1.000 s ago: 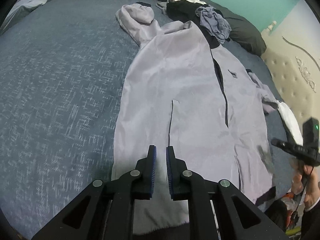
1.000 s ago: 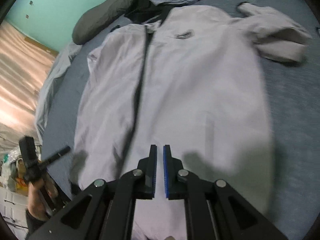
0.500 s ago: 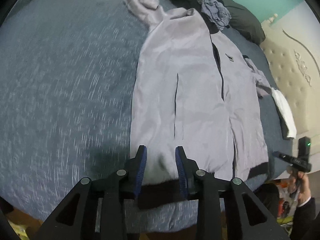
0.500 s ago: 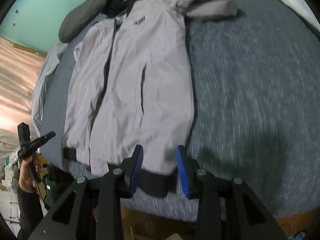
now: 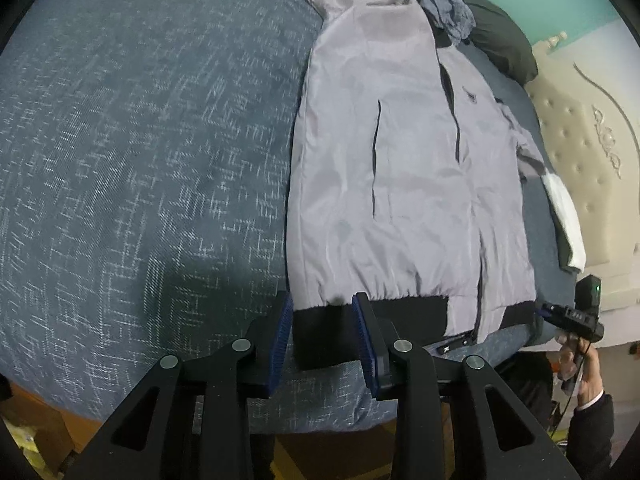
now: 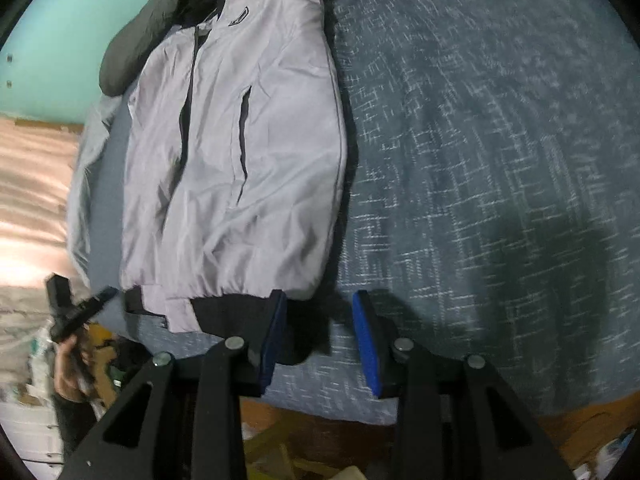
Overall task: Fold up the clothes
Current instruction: 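Grasp the black hem with both tools and pull it straight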
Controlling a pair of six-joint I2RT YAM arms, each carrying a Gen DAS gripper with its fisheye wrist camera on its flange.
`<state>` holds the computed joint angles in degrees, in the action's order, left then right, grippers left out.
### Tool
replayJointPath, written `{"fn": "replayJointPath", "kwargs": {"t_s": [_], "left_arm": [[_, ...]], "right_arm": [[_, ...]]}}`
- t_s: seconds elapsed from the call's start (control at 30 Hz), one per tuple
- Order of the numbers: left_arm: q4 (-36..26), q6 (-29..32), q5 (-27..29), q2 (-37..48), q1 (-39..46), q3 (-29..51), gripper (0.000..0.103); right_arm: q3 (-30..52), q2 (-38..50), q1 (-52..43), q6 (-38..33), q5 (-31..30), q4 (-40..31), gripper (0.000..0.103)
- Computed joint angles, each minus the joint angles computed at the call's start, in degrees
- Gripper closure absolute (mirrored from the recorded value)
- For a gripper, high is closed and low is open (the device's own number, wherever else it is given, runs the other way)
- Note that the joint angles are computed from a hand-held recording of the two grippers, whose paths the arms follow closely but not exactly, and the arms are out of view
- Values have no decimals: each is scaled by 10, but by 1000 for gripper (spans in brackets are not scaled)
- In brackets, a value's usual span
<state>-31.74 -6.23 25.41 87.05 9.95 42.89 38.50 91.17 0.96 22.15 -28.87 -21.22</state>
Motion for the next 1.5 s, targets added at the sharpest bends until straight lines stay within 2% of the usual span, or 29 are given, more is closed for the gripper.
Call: {"fn": "replayJointPath", "kwargs": {"t_s": [0.03,0.07,0.3,0.47,0.53,0.7,0.8,0.97,1.27,1.37,1.47,1.5], "left_arm": [[4,-3,2,6,-1,-2,69],[8,-5,4,12,-3,-4,69],[36,-15,3,35,-14,-16,71],[39,-13,4,28,-16,-20,74],[33,-9,3,19,-16,-20,85],[16,-8,5,-17,-18,-22,93],[-2,-6,4,-44,-27,-22,103],[-21,-13,-6,-70,-60,-24,103],[-10,-12,-26,-37,-54,-27,103],[-5,-11,-8,-24,-38,-29,103],[-2,-3,20,-13,-25,-32,93],[0,-2,22,-13,-25,-35,84]], "right_arm": [[-1,6,-2,8,-8,6,58],[-1,12,-2,11,-11,9,57],[-9,15,15,18,-3,34,59],[-22,12,16,19,-18,64,83],[-20,2,24,16,-12,62,89],[-2,-24,41,15,20,23,94],[15,-64,36,1,33,-33,94],[32,-91,31,-14,53,-91,95],[5,-10,15,1,63,-30,95],[3,-7,2,2,44,-18,95],[10,-11,3,-4,42,-27,94],[13,-12,4,-6,41,-31,94]]}}
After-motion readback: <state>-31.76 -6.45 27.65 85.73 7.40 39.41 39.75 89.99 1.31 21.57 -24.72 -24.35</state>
